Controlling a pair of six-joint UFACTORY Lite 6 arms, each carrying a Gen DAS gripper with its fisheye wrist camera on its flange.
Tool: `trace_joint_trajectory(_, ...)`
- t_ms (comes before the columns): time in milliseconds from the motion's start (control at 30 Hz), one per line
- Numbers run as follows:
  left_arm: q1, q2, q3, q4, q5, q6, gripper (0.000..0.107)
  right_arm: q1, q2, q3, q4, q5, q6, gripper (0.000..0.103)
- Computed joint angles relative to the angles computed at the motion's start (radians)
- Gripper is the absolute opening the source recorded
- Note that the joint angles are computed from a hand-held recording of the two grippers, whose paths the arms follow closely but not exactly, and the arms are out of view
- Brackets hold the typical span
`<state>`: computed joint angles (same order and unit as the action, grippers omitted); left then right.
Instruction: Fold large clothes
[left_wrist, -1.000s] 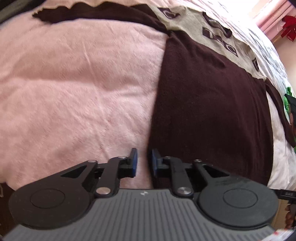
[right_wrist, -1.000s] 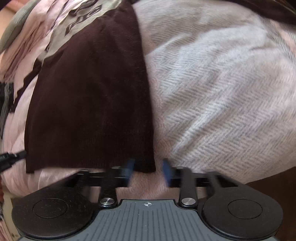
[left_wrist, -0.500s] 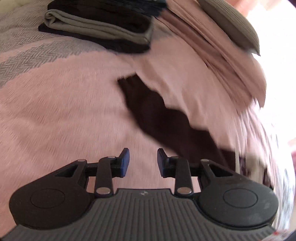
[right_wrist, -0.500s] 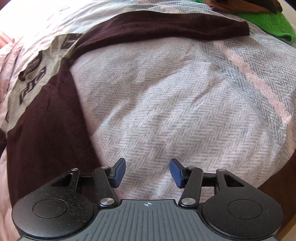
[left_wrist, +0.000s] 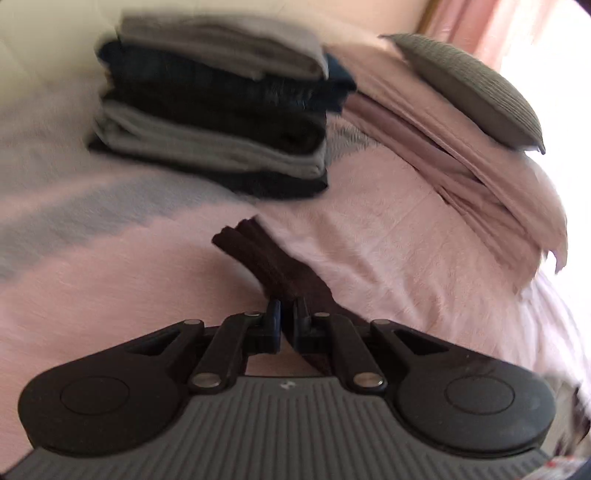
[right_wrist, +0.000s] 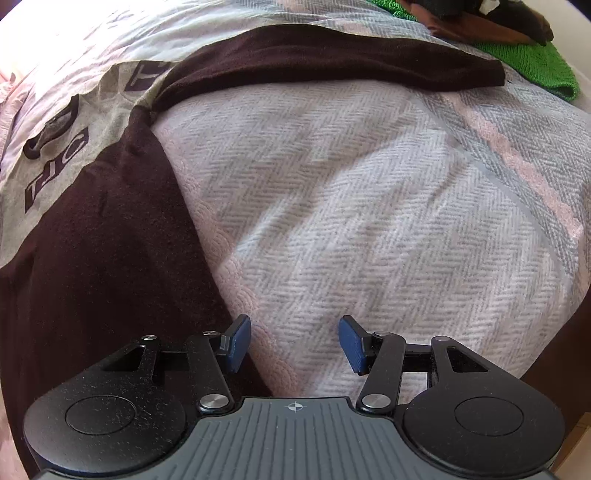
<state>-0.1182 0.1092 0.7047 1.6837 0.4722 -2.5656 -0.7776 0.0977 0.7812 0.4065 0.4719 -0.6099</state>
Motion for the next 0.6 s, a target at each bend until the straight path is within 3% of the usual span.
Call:
trace_joint_trajectory(100,-0.035,-0.04,-0.117,-0.024,0.012,0.011,0.007,0.023,-0.003,-0.023,0.005,-0.025,0.02,0.05)
trace_joint_trajectory(167,-0.042,0.03,-0.142,0.03,0.001,-0.079,0.01,0.032,0.001,-0.033,0.017,-0.039,0.002,0.05)
trace_joint_trajectory(233,-0.091,0.083,-0.135,0.051,0.062,-0.106,0.011,0.028,0.006,-0.035,0.035,-0.042,-0.037,0.05)
trace_joint_trajectory(367,-0.138,0.043,-0.106,-0.164,0.078,0.091,0.019,-0.047,0.019,-0.004,0.117,0.026,-0.179,0.05)
trace_joint_trajectory(467,-0.23,-0.05,-0.109,-0.45,0.127,0.342,0.018,-0.167,0.044,0.057,0.244,0.079,-0.365,0.05)
trace_joint_trajectory(600,-0.43,-0.191,-0.118,-0.722,0.223,0.437,0.018,-0.347,0.237,0.3,0.435,0.165,-0.498,0.05)
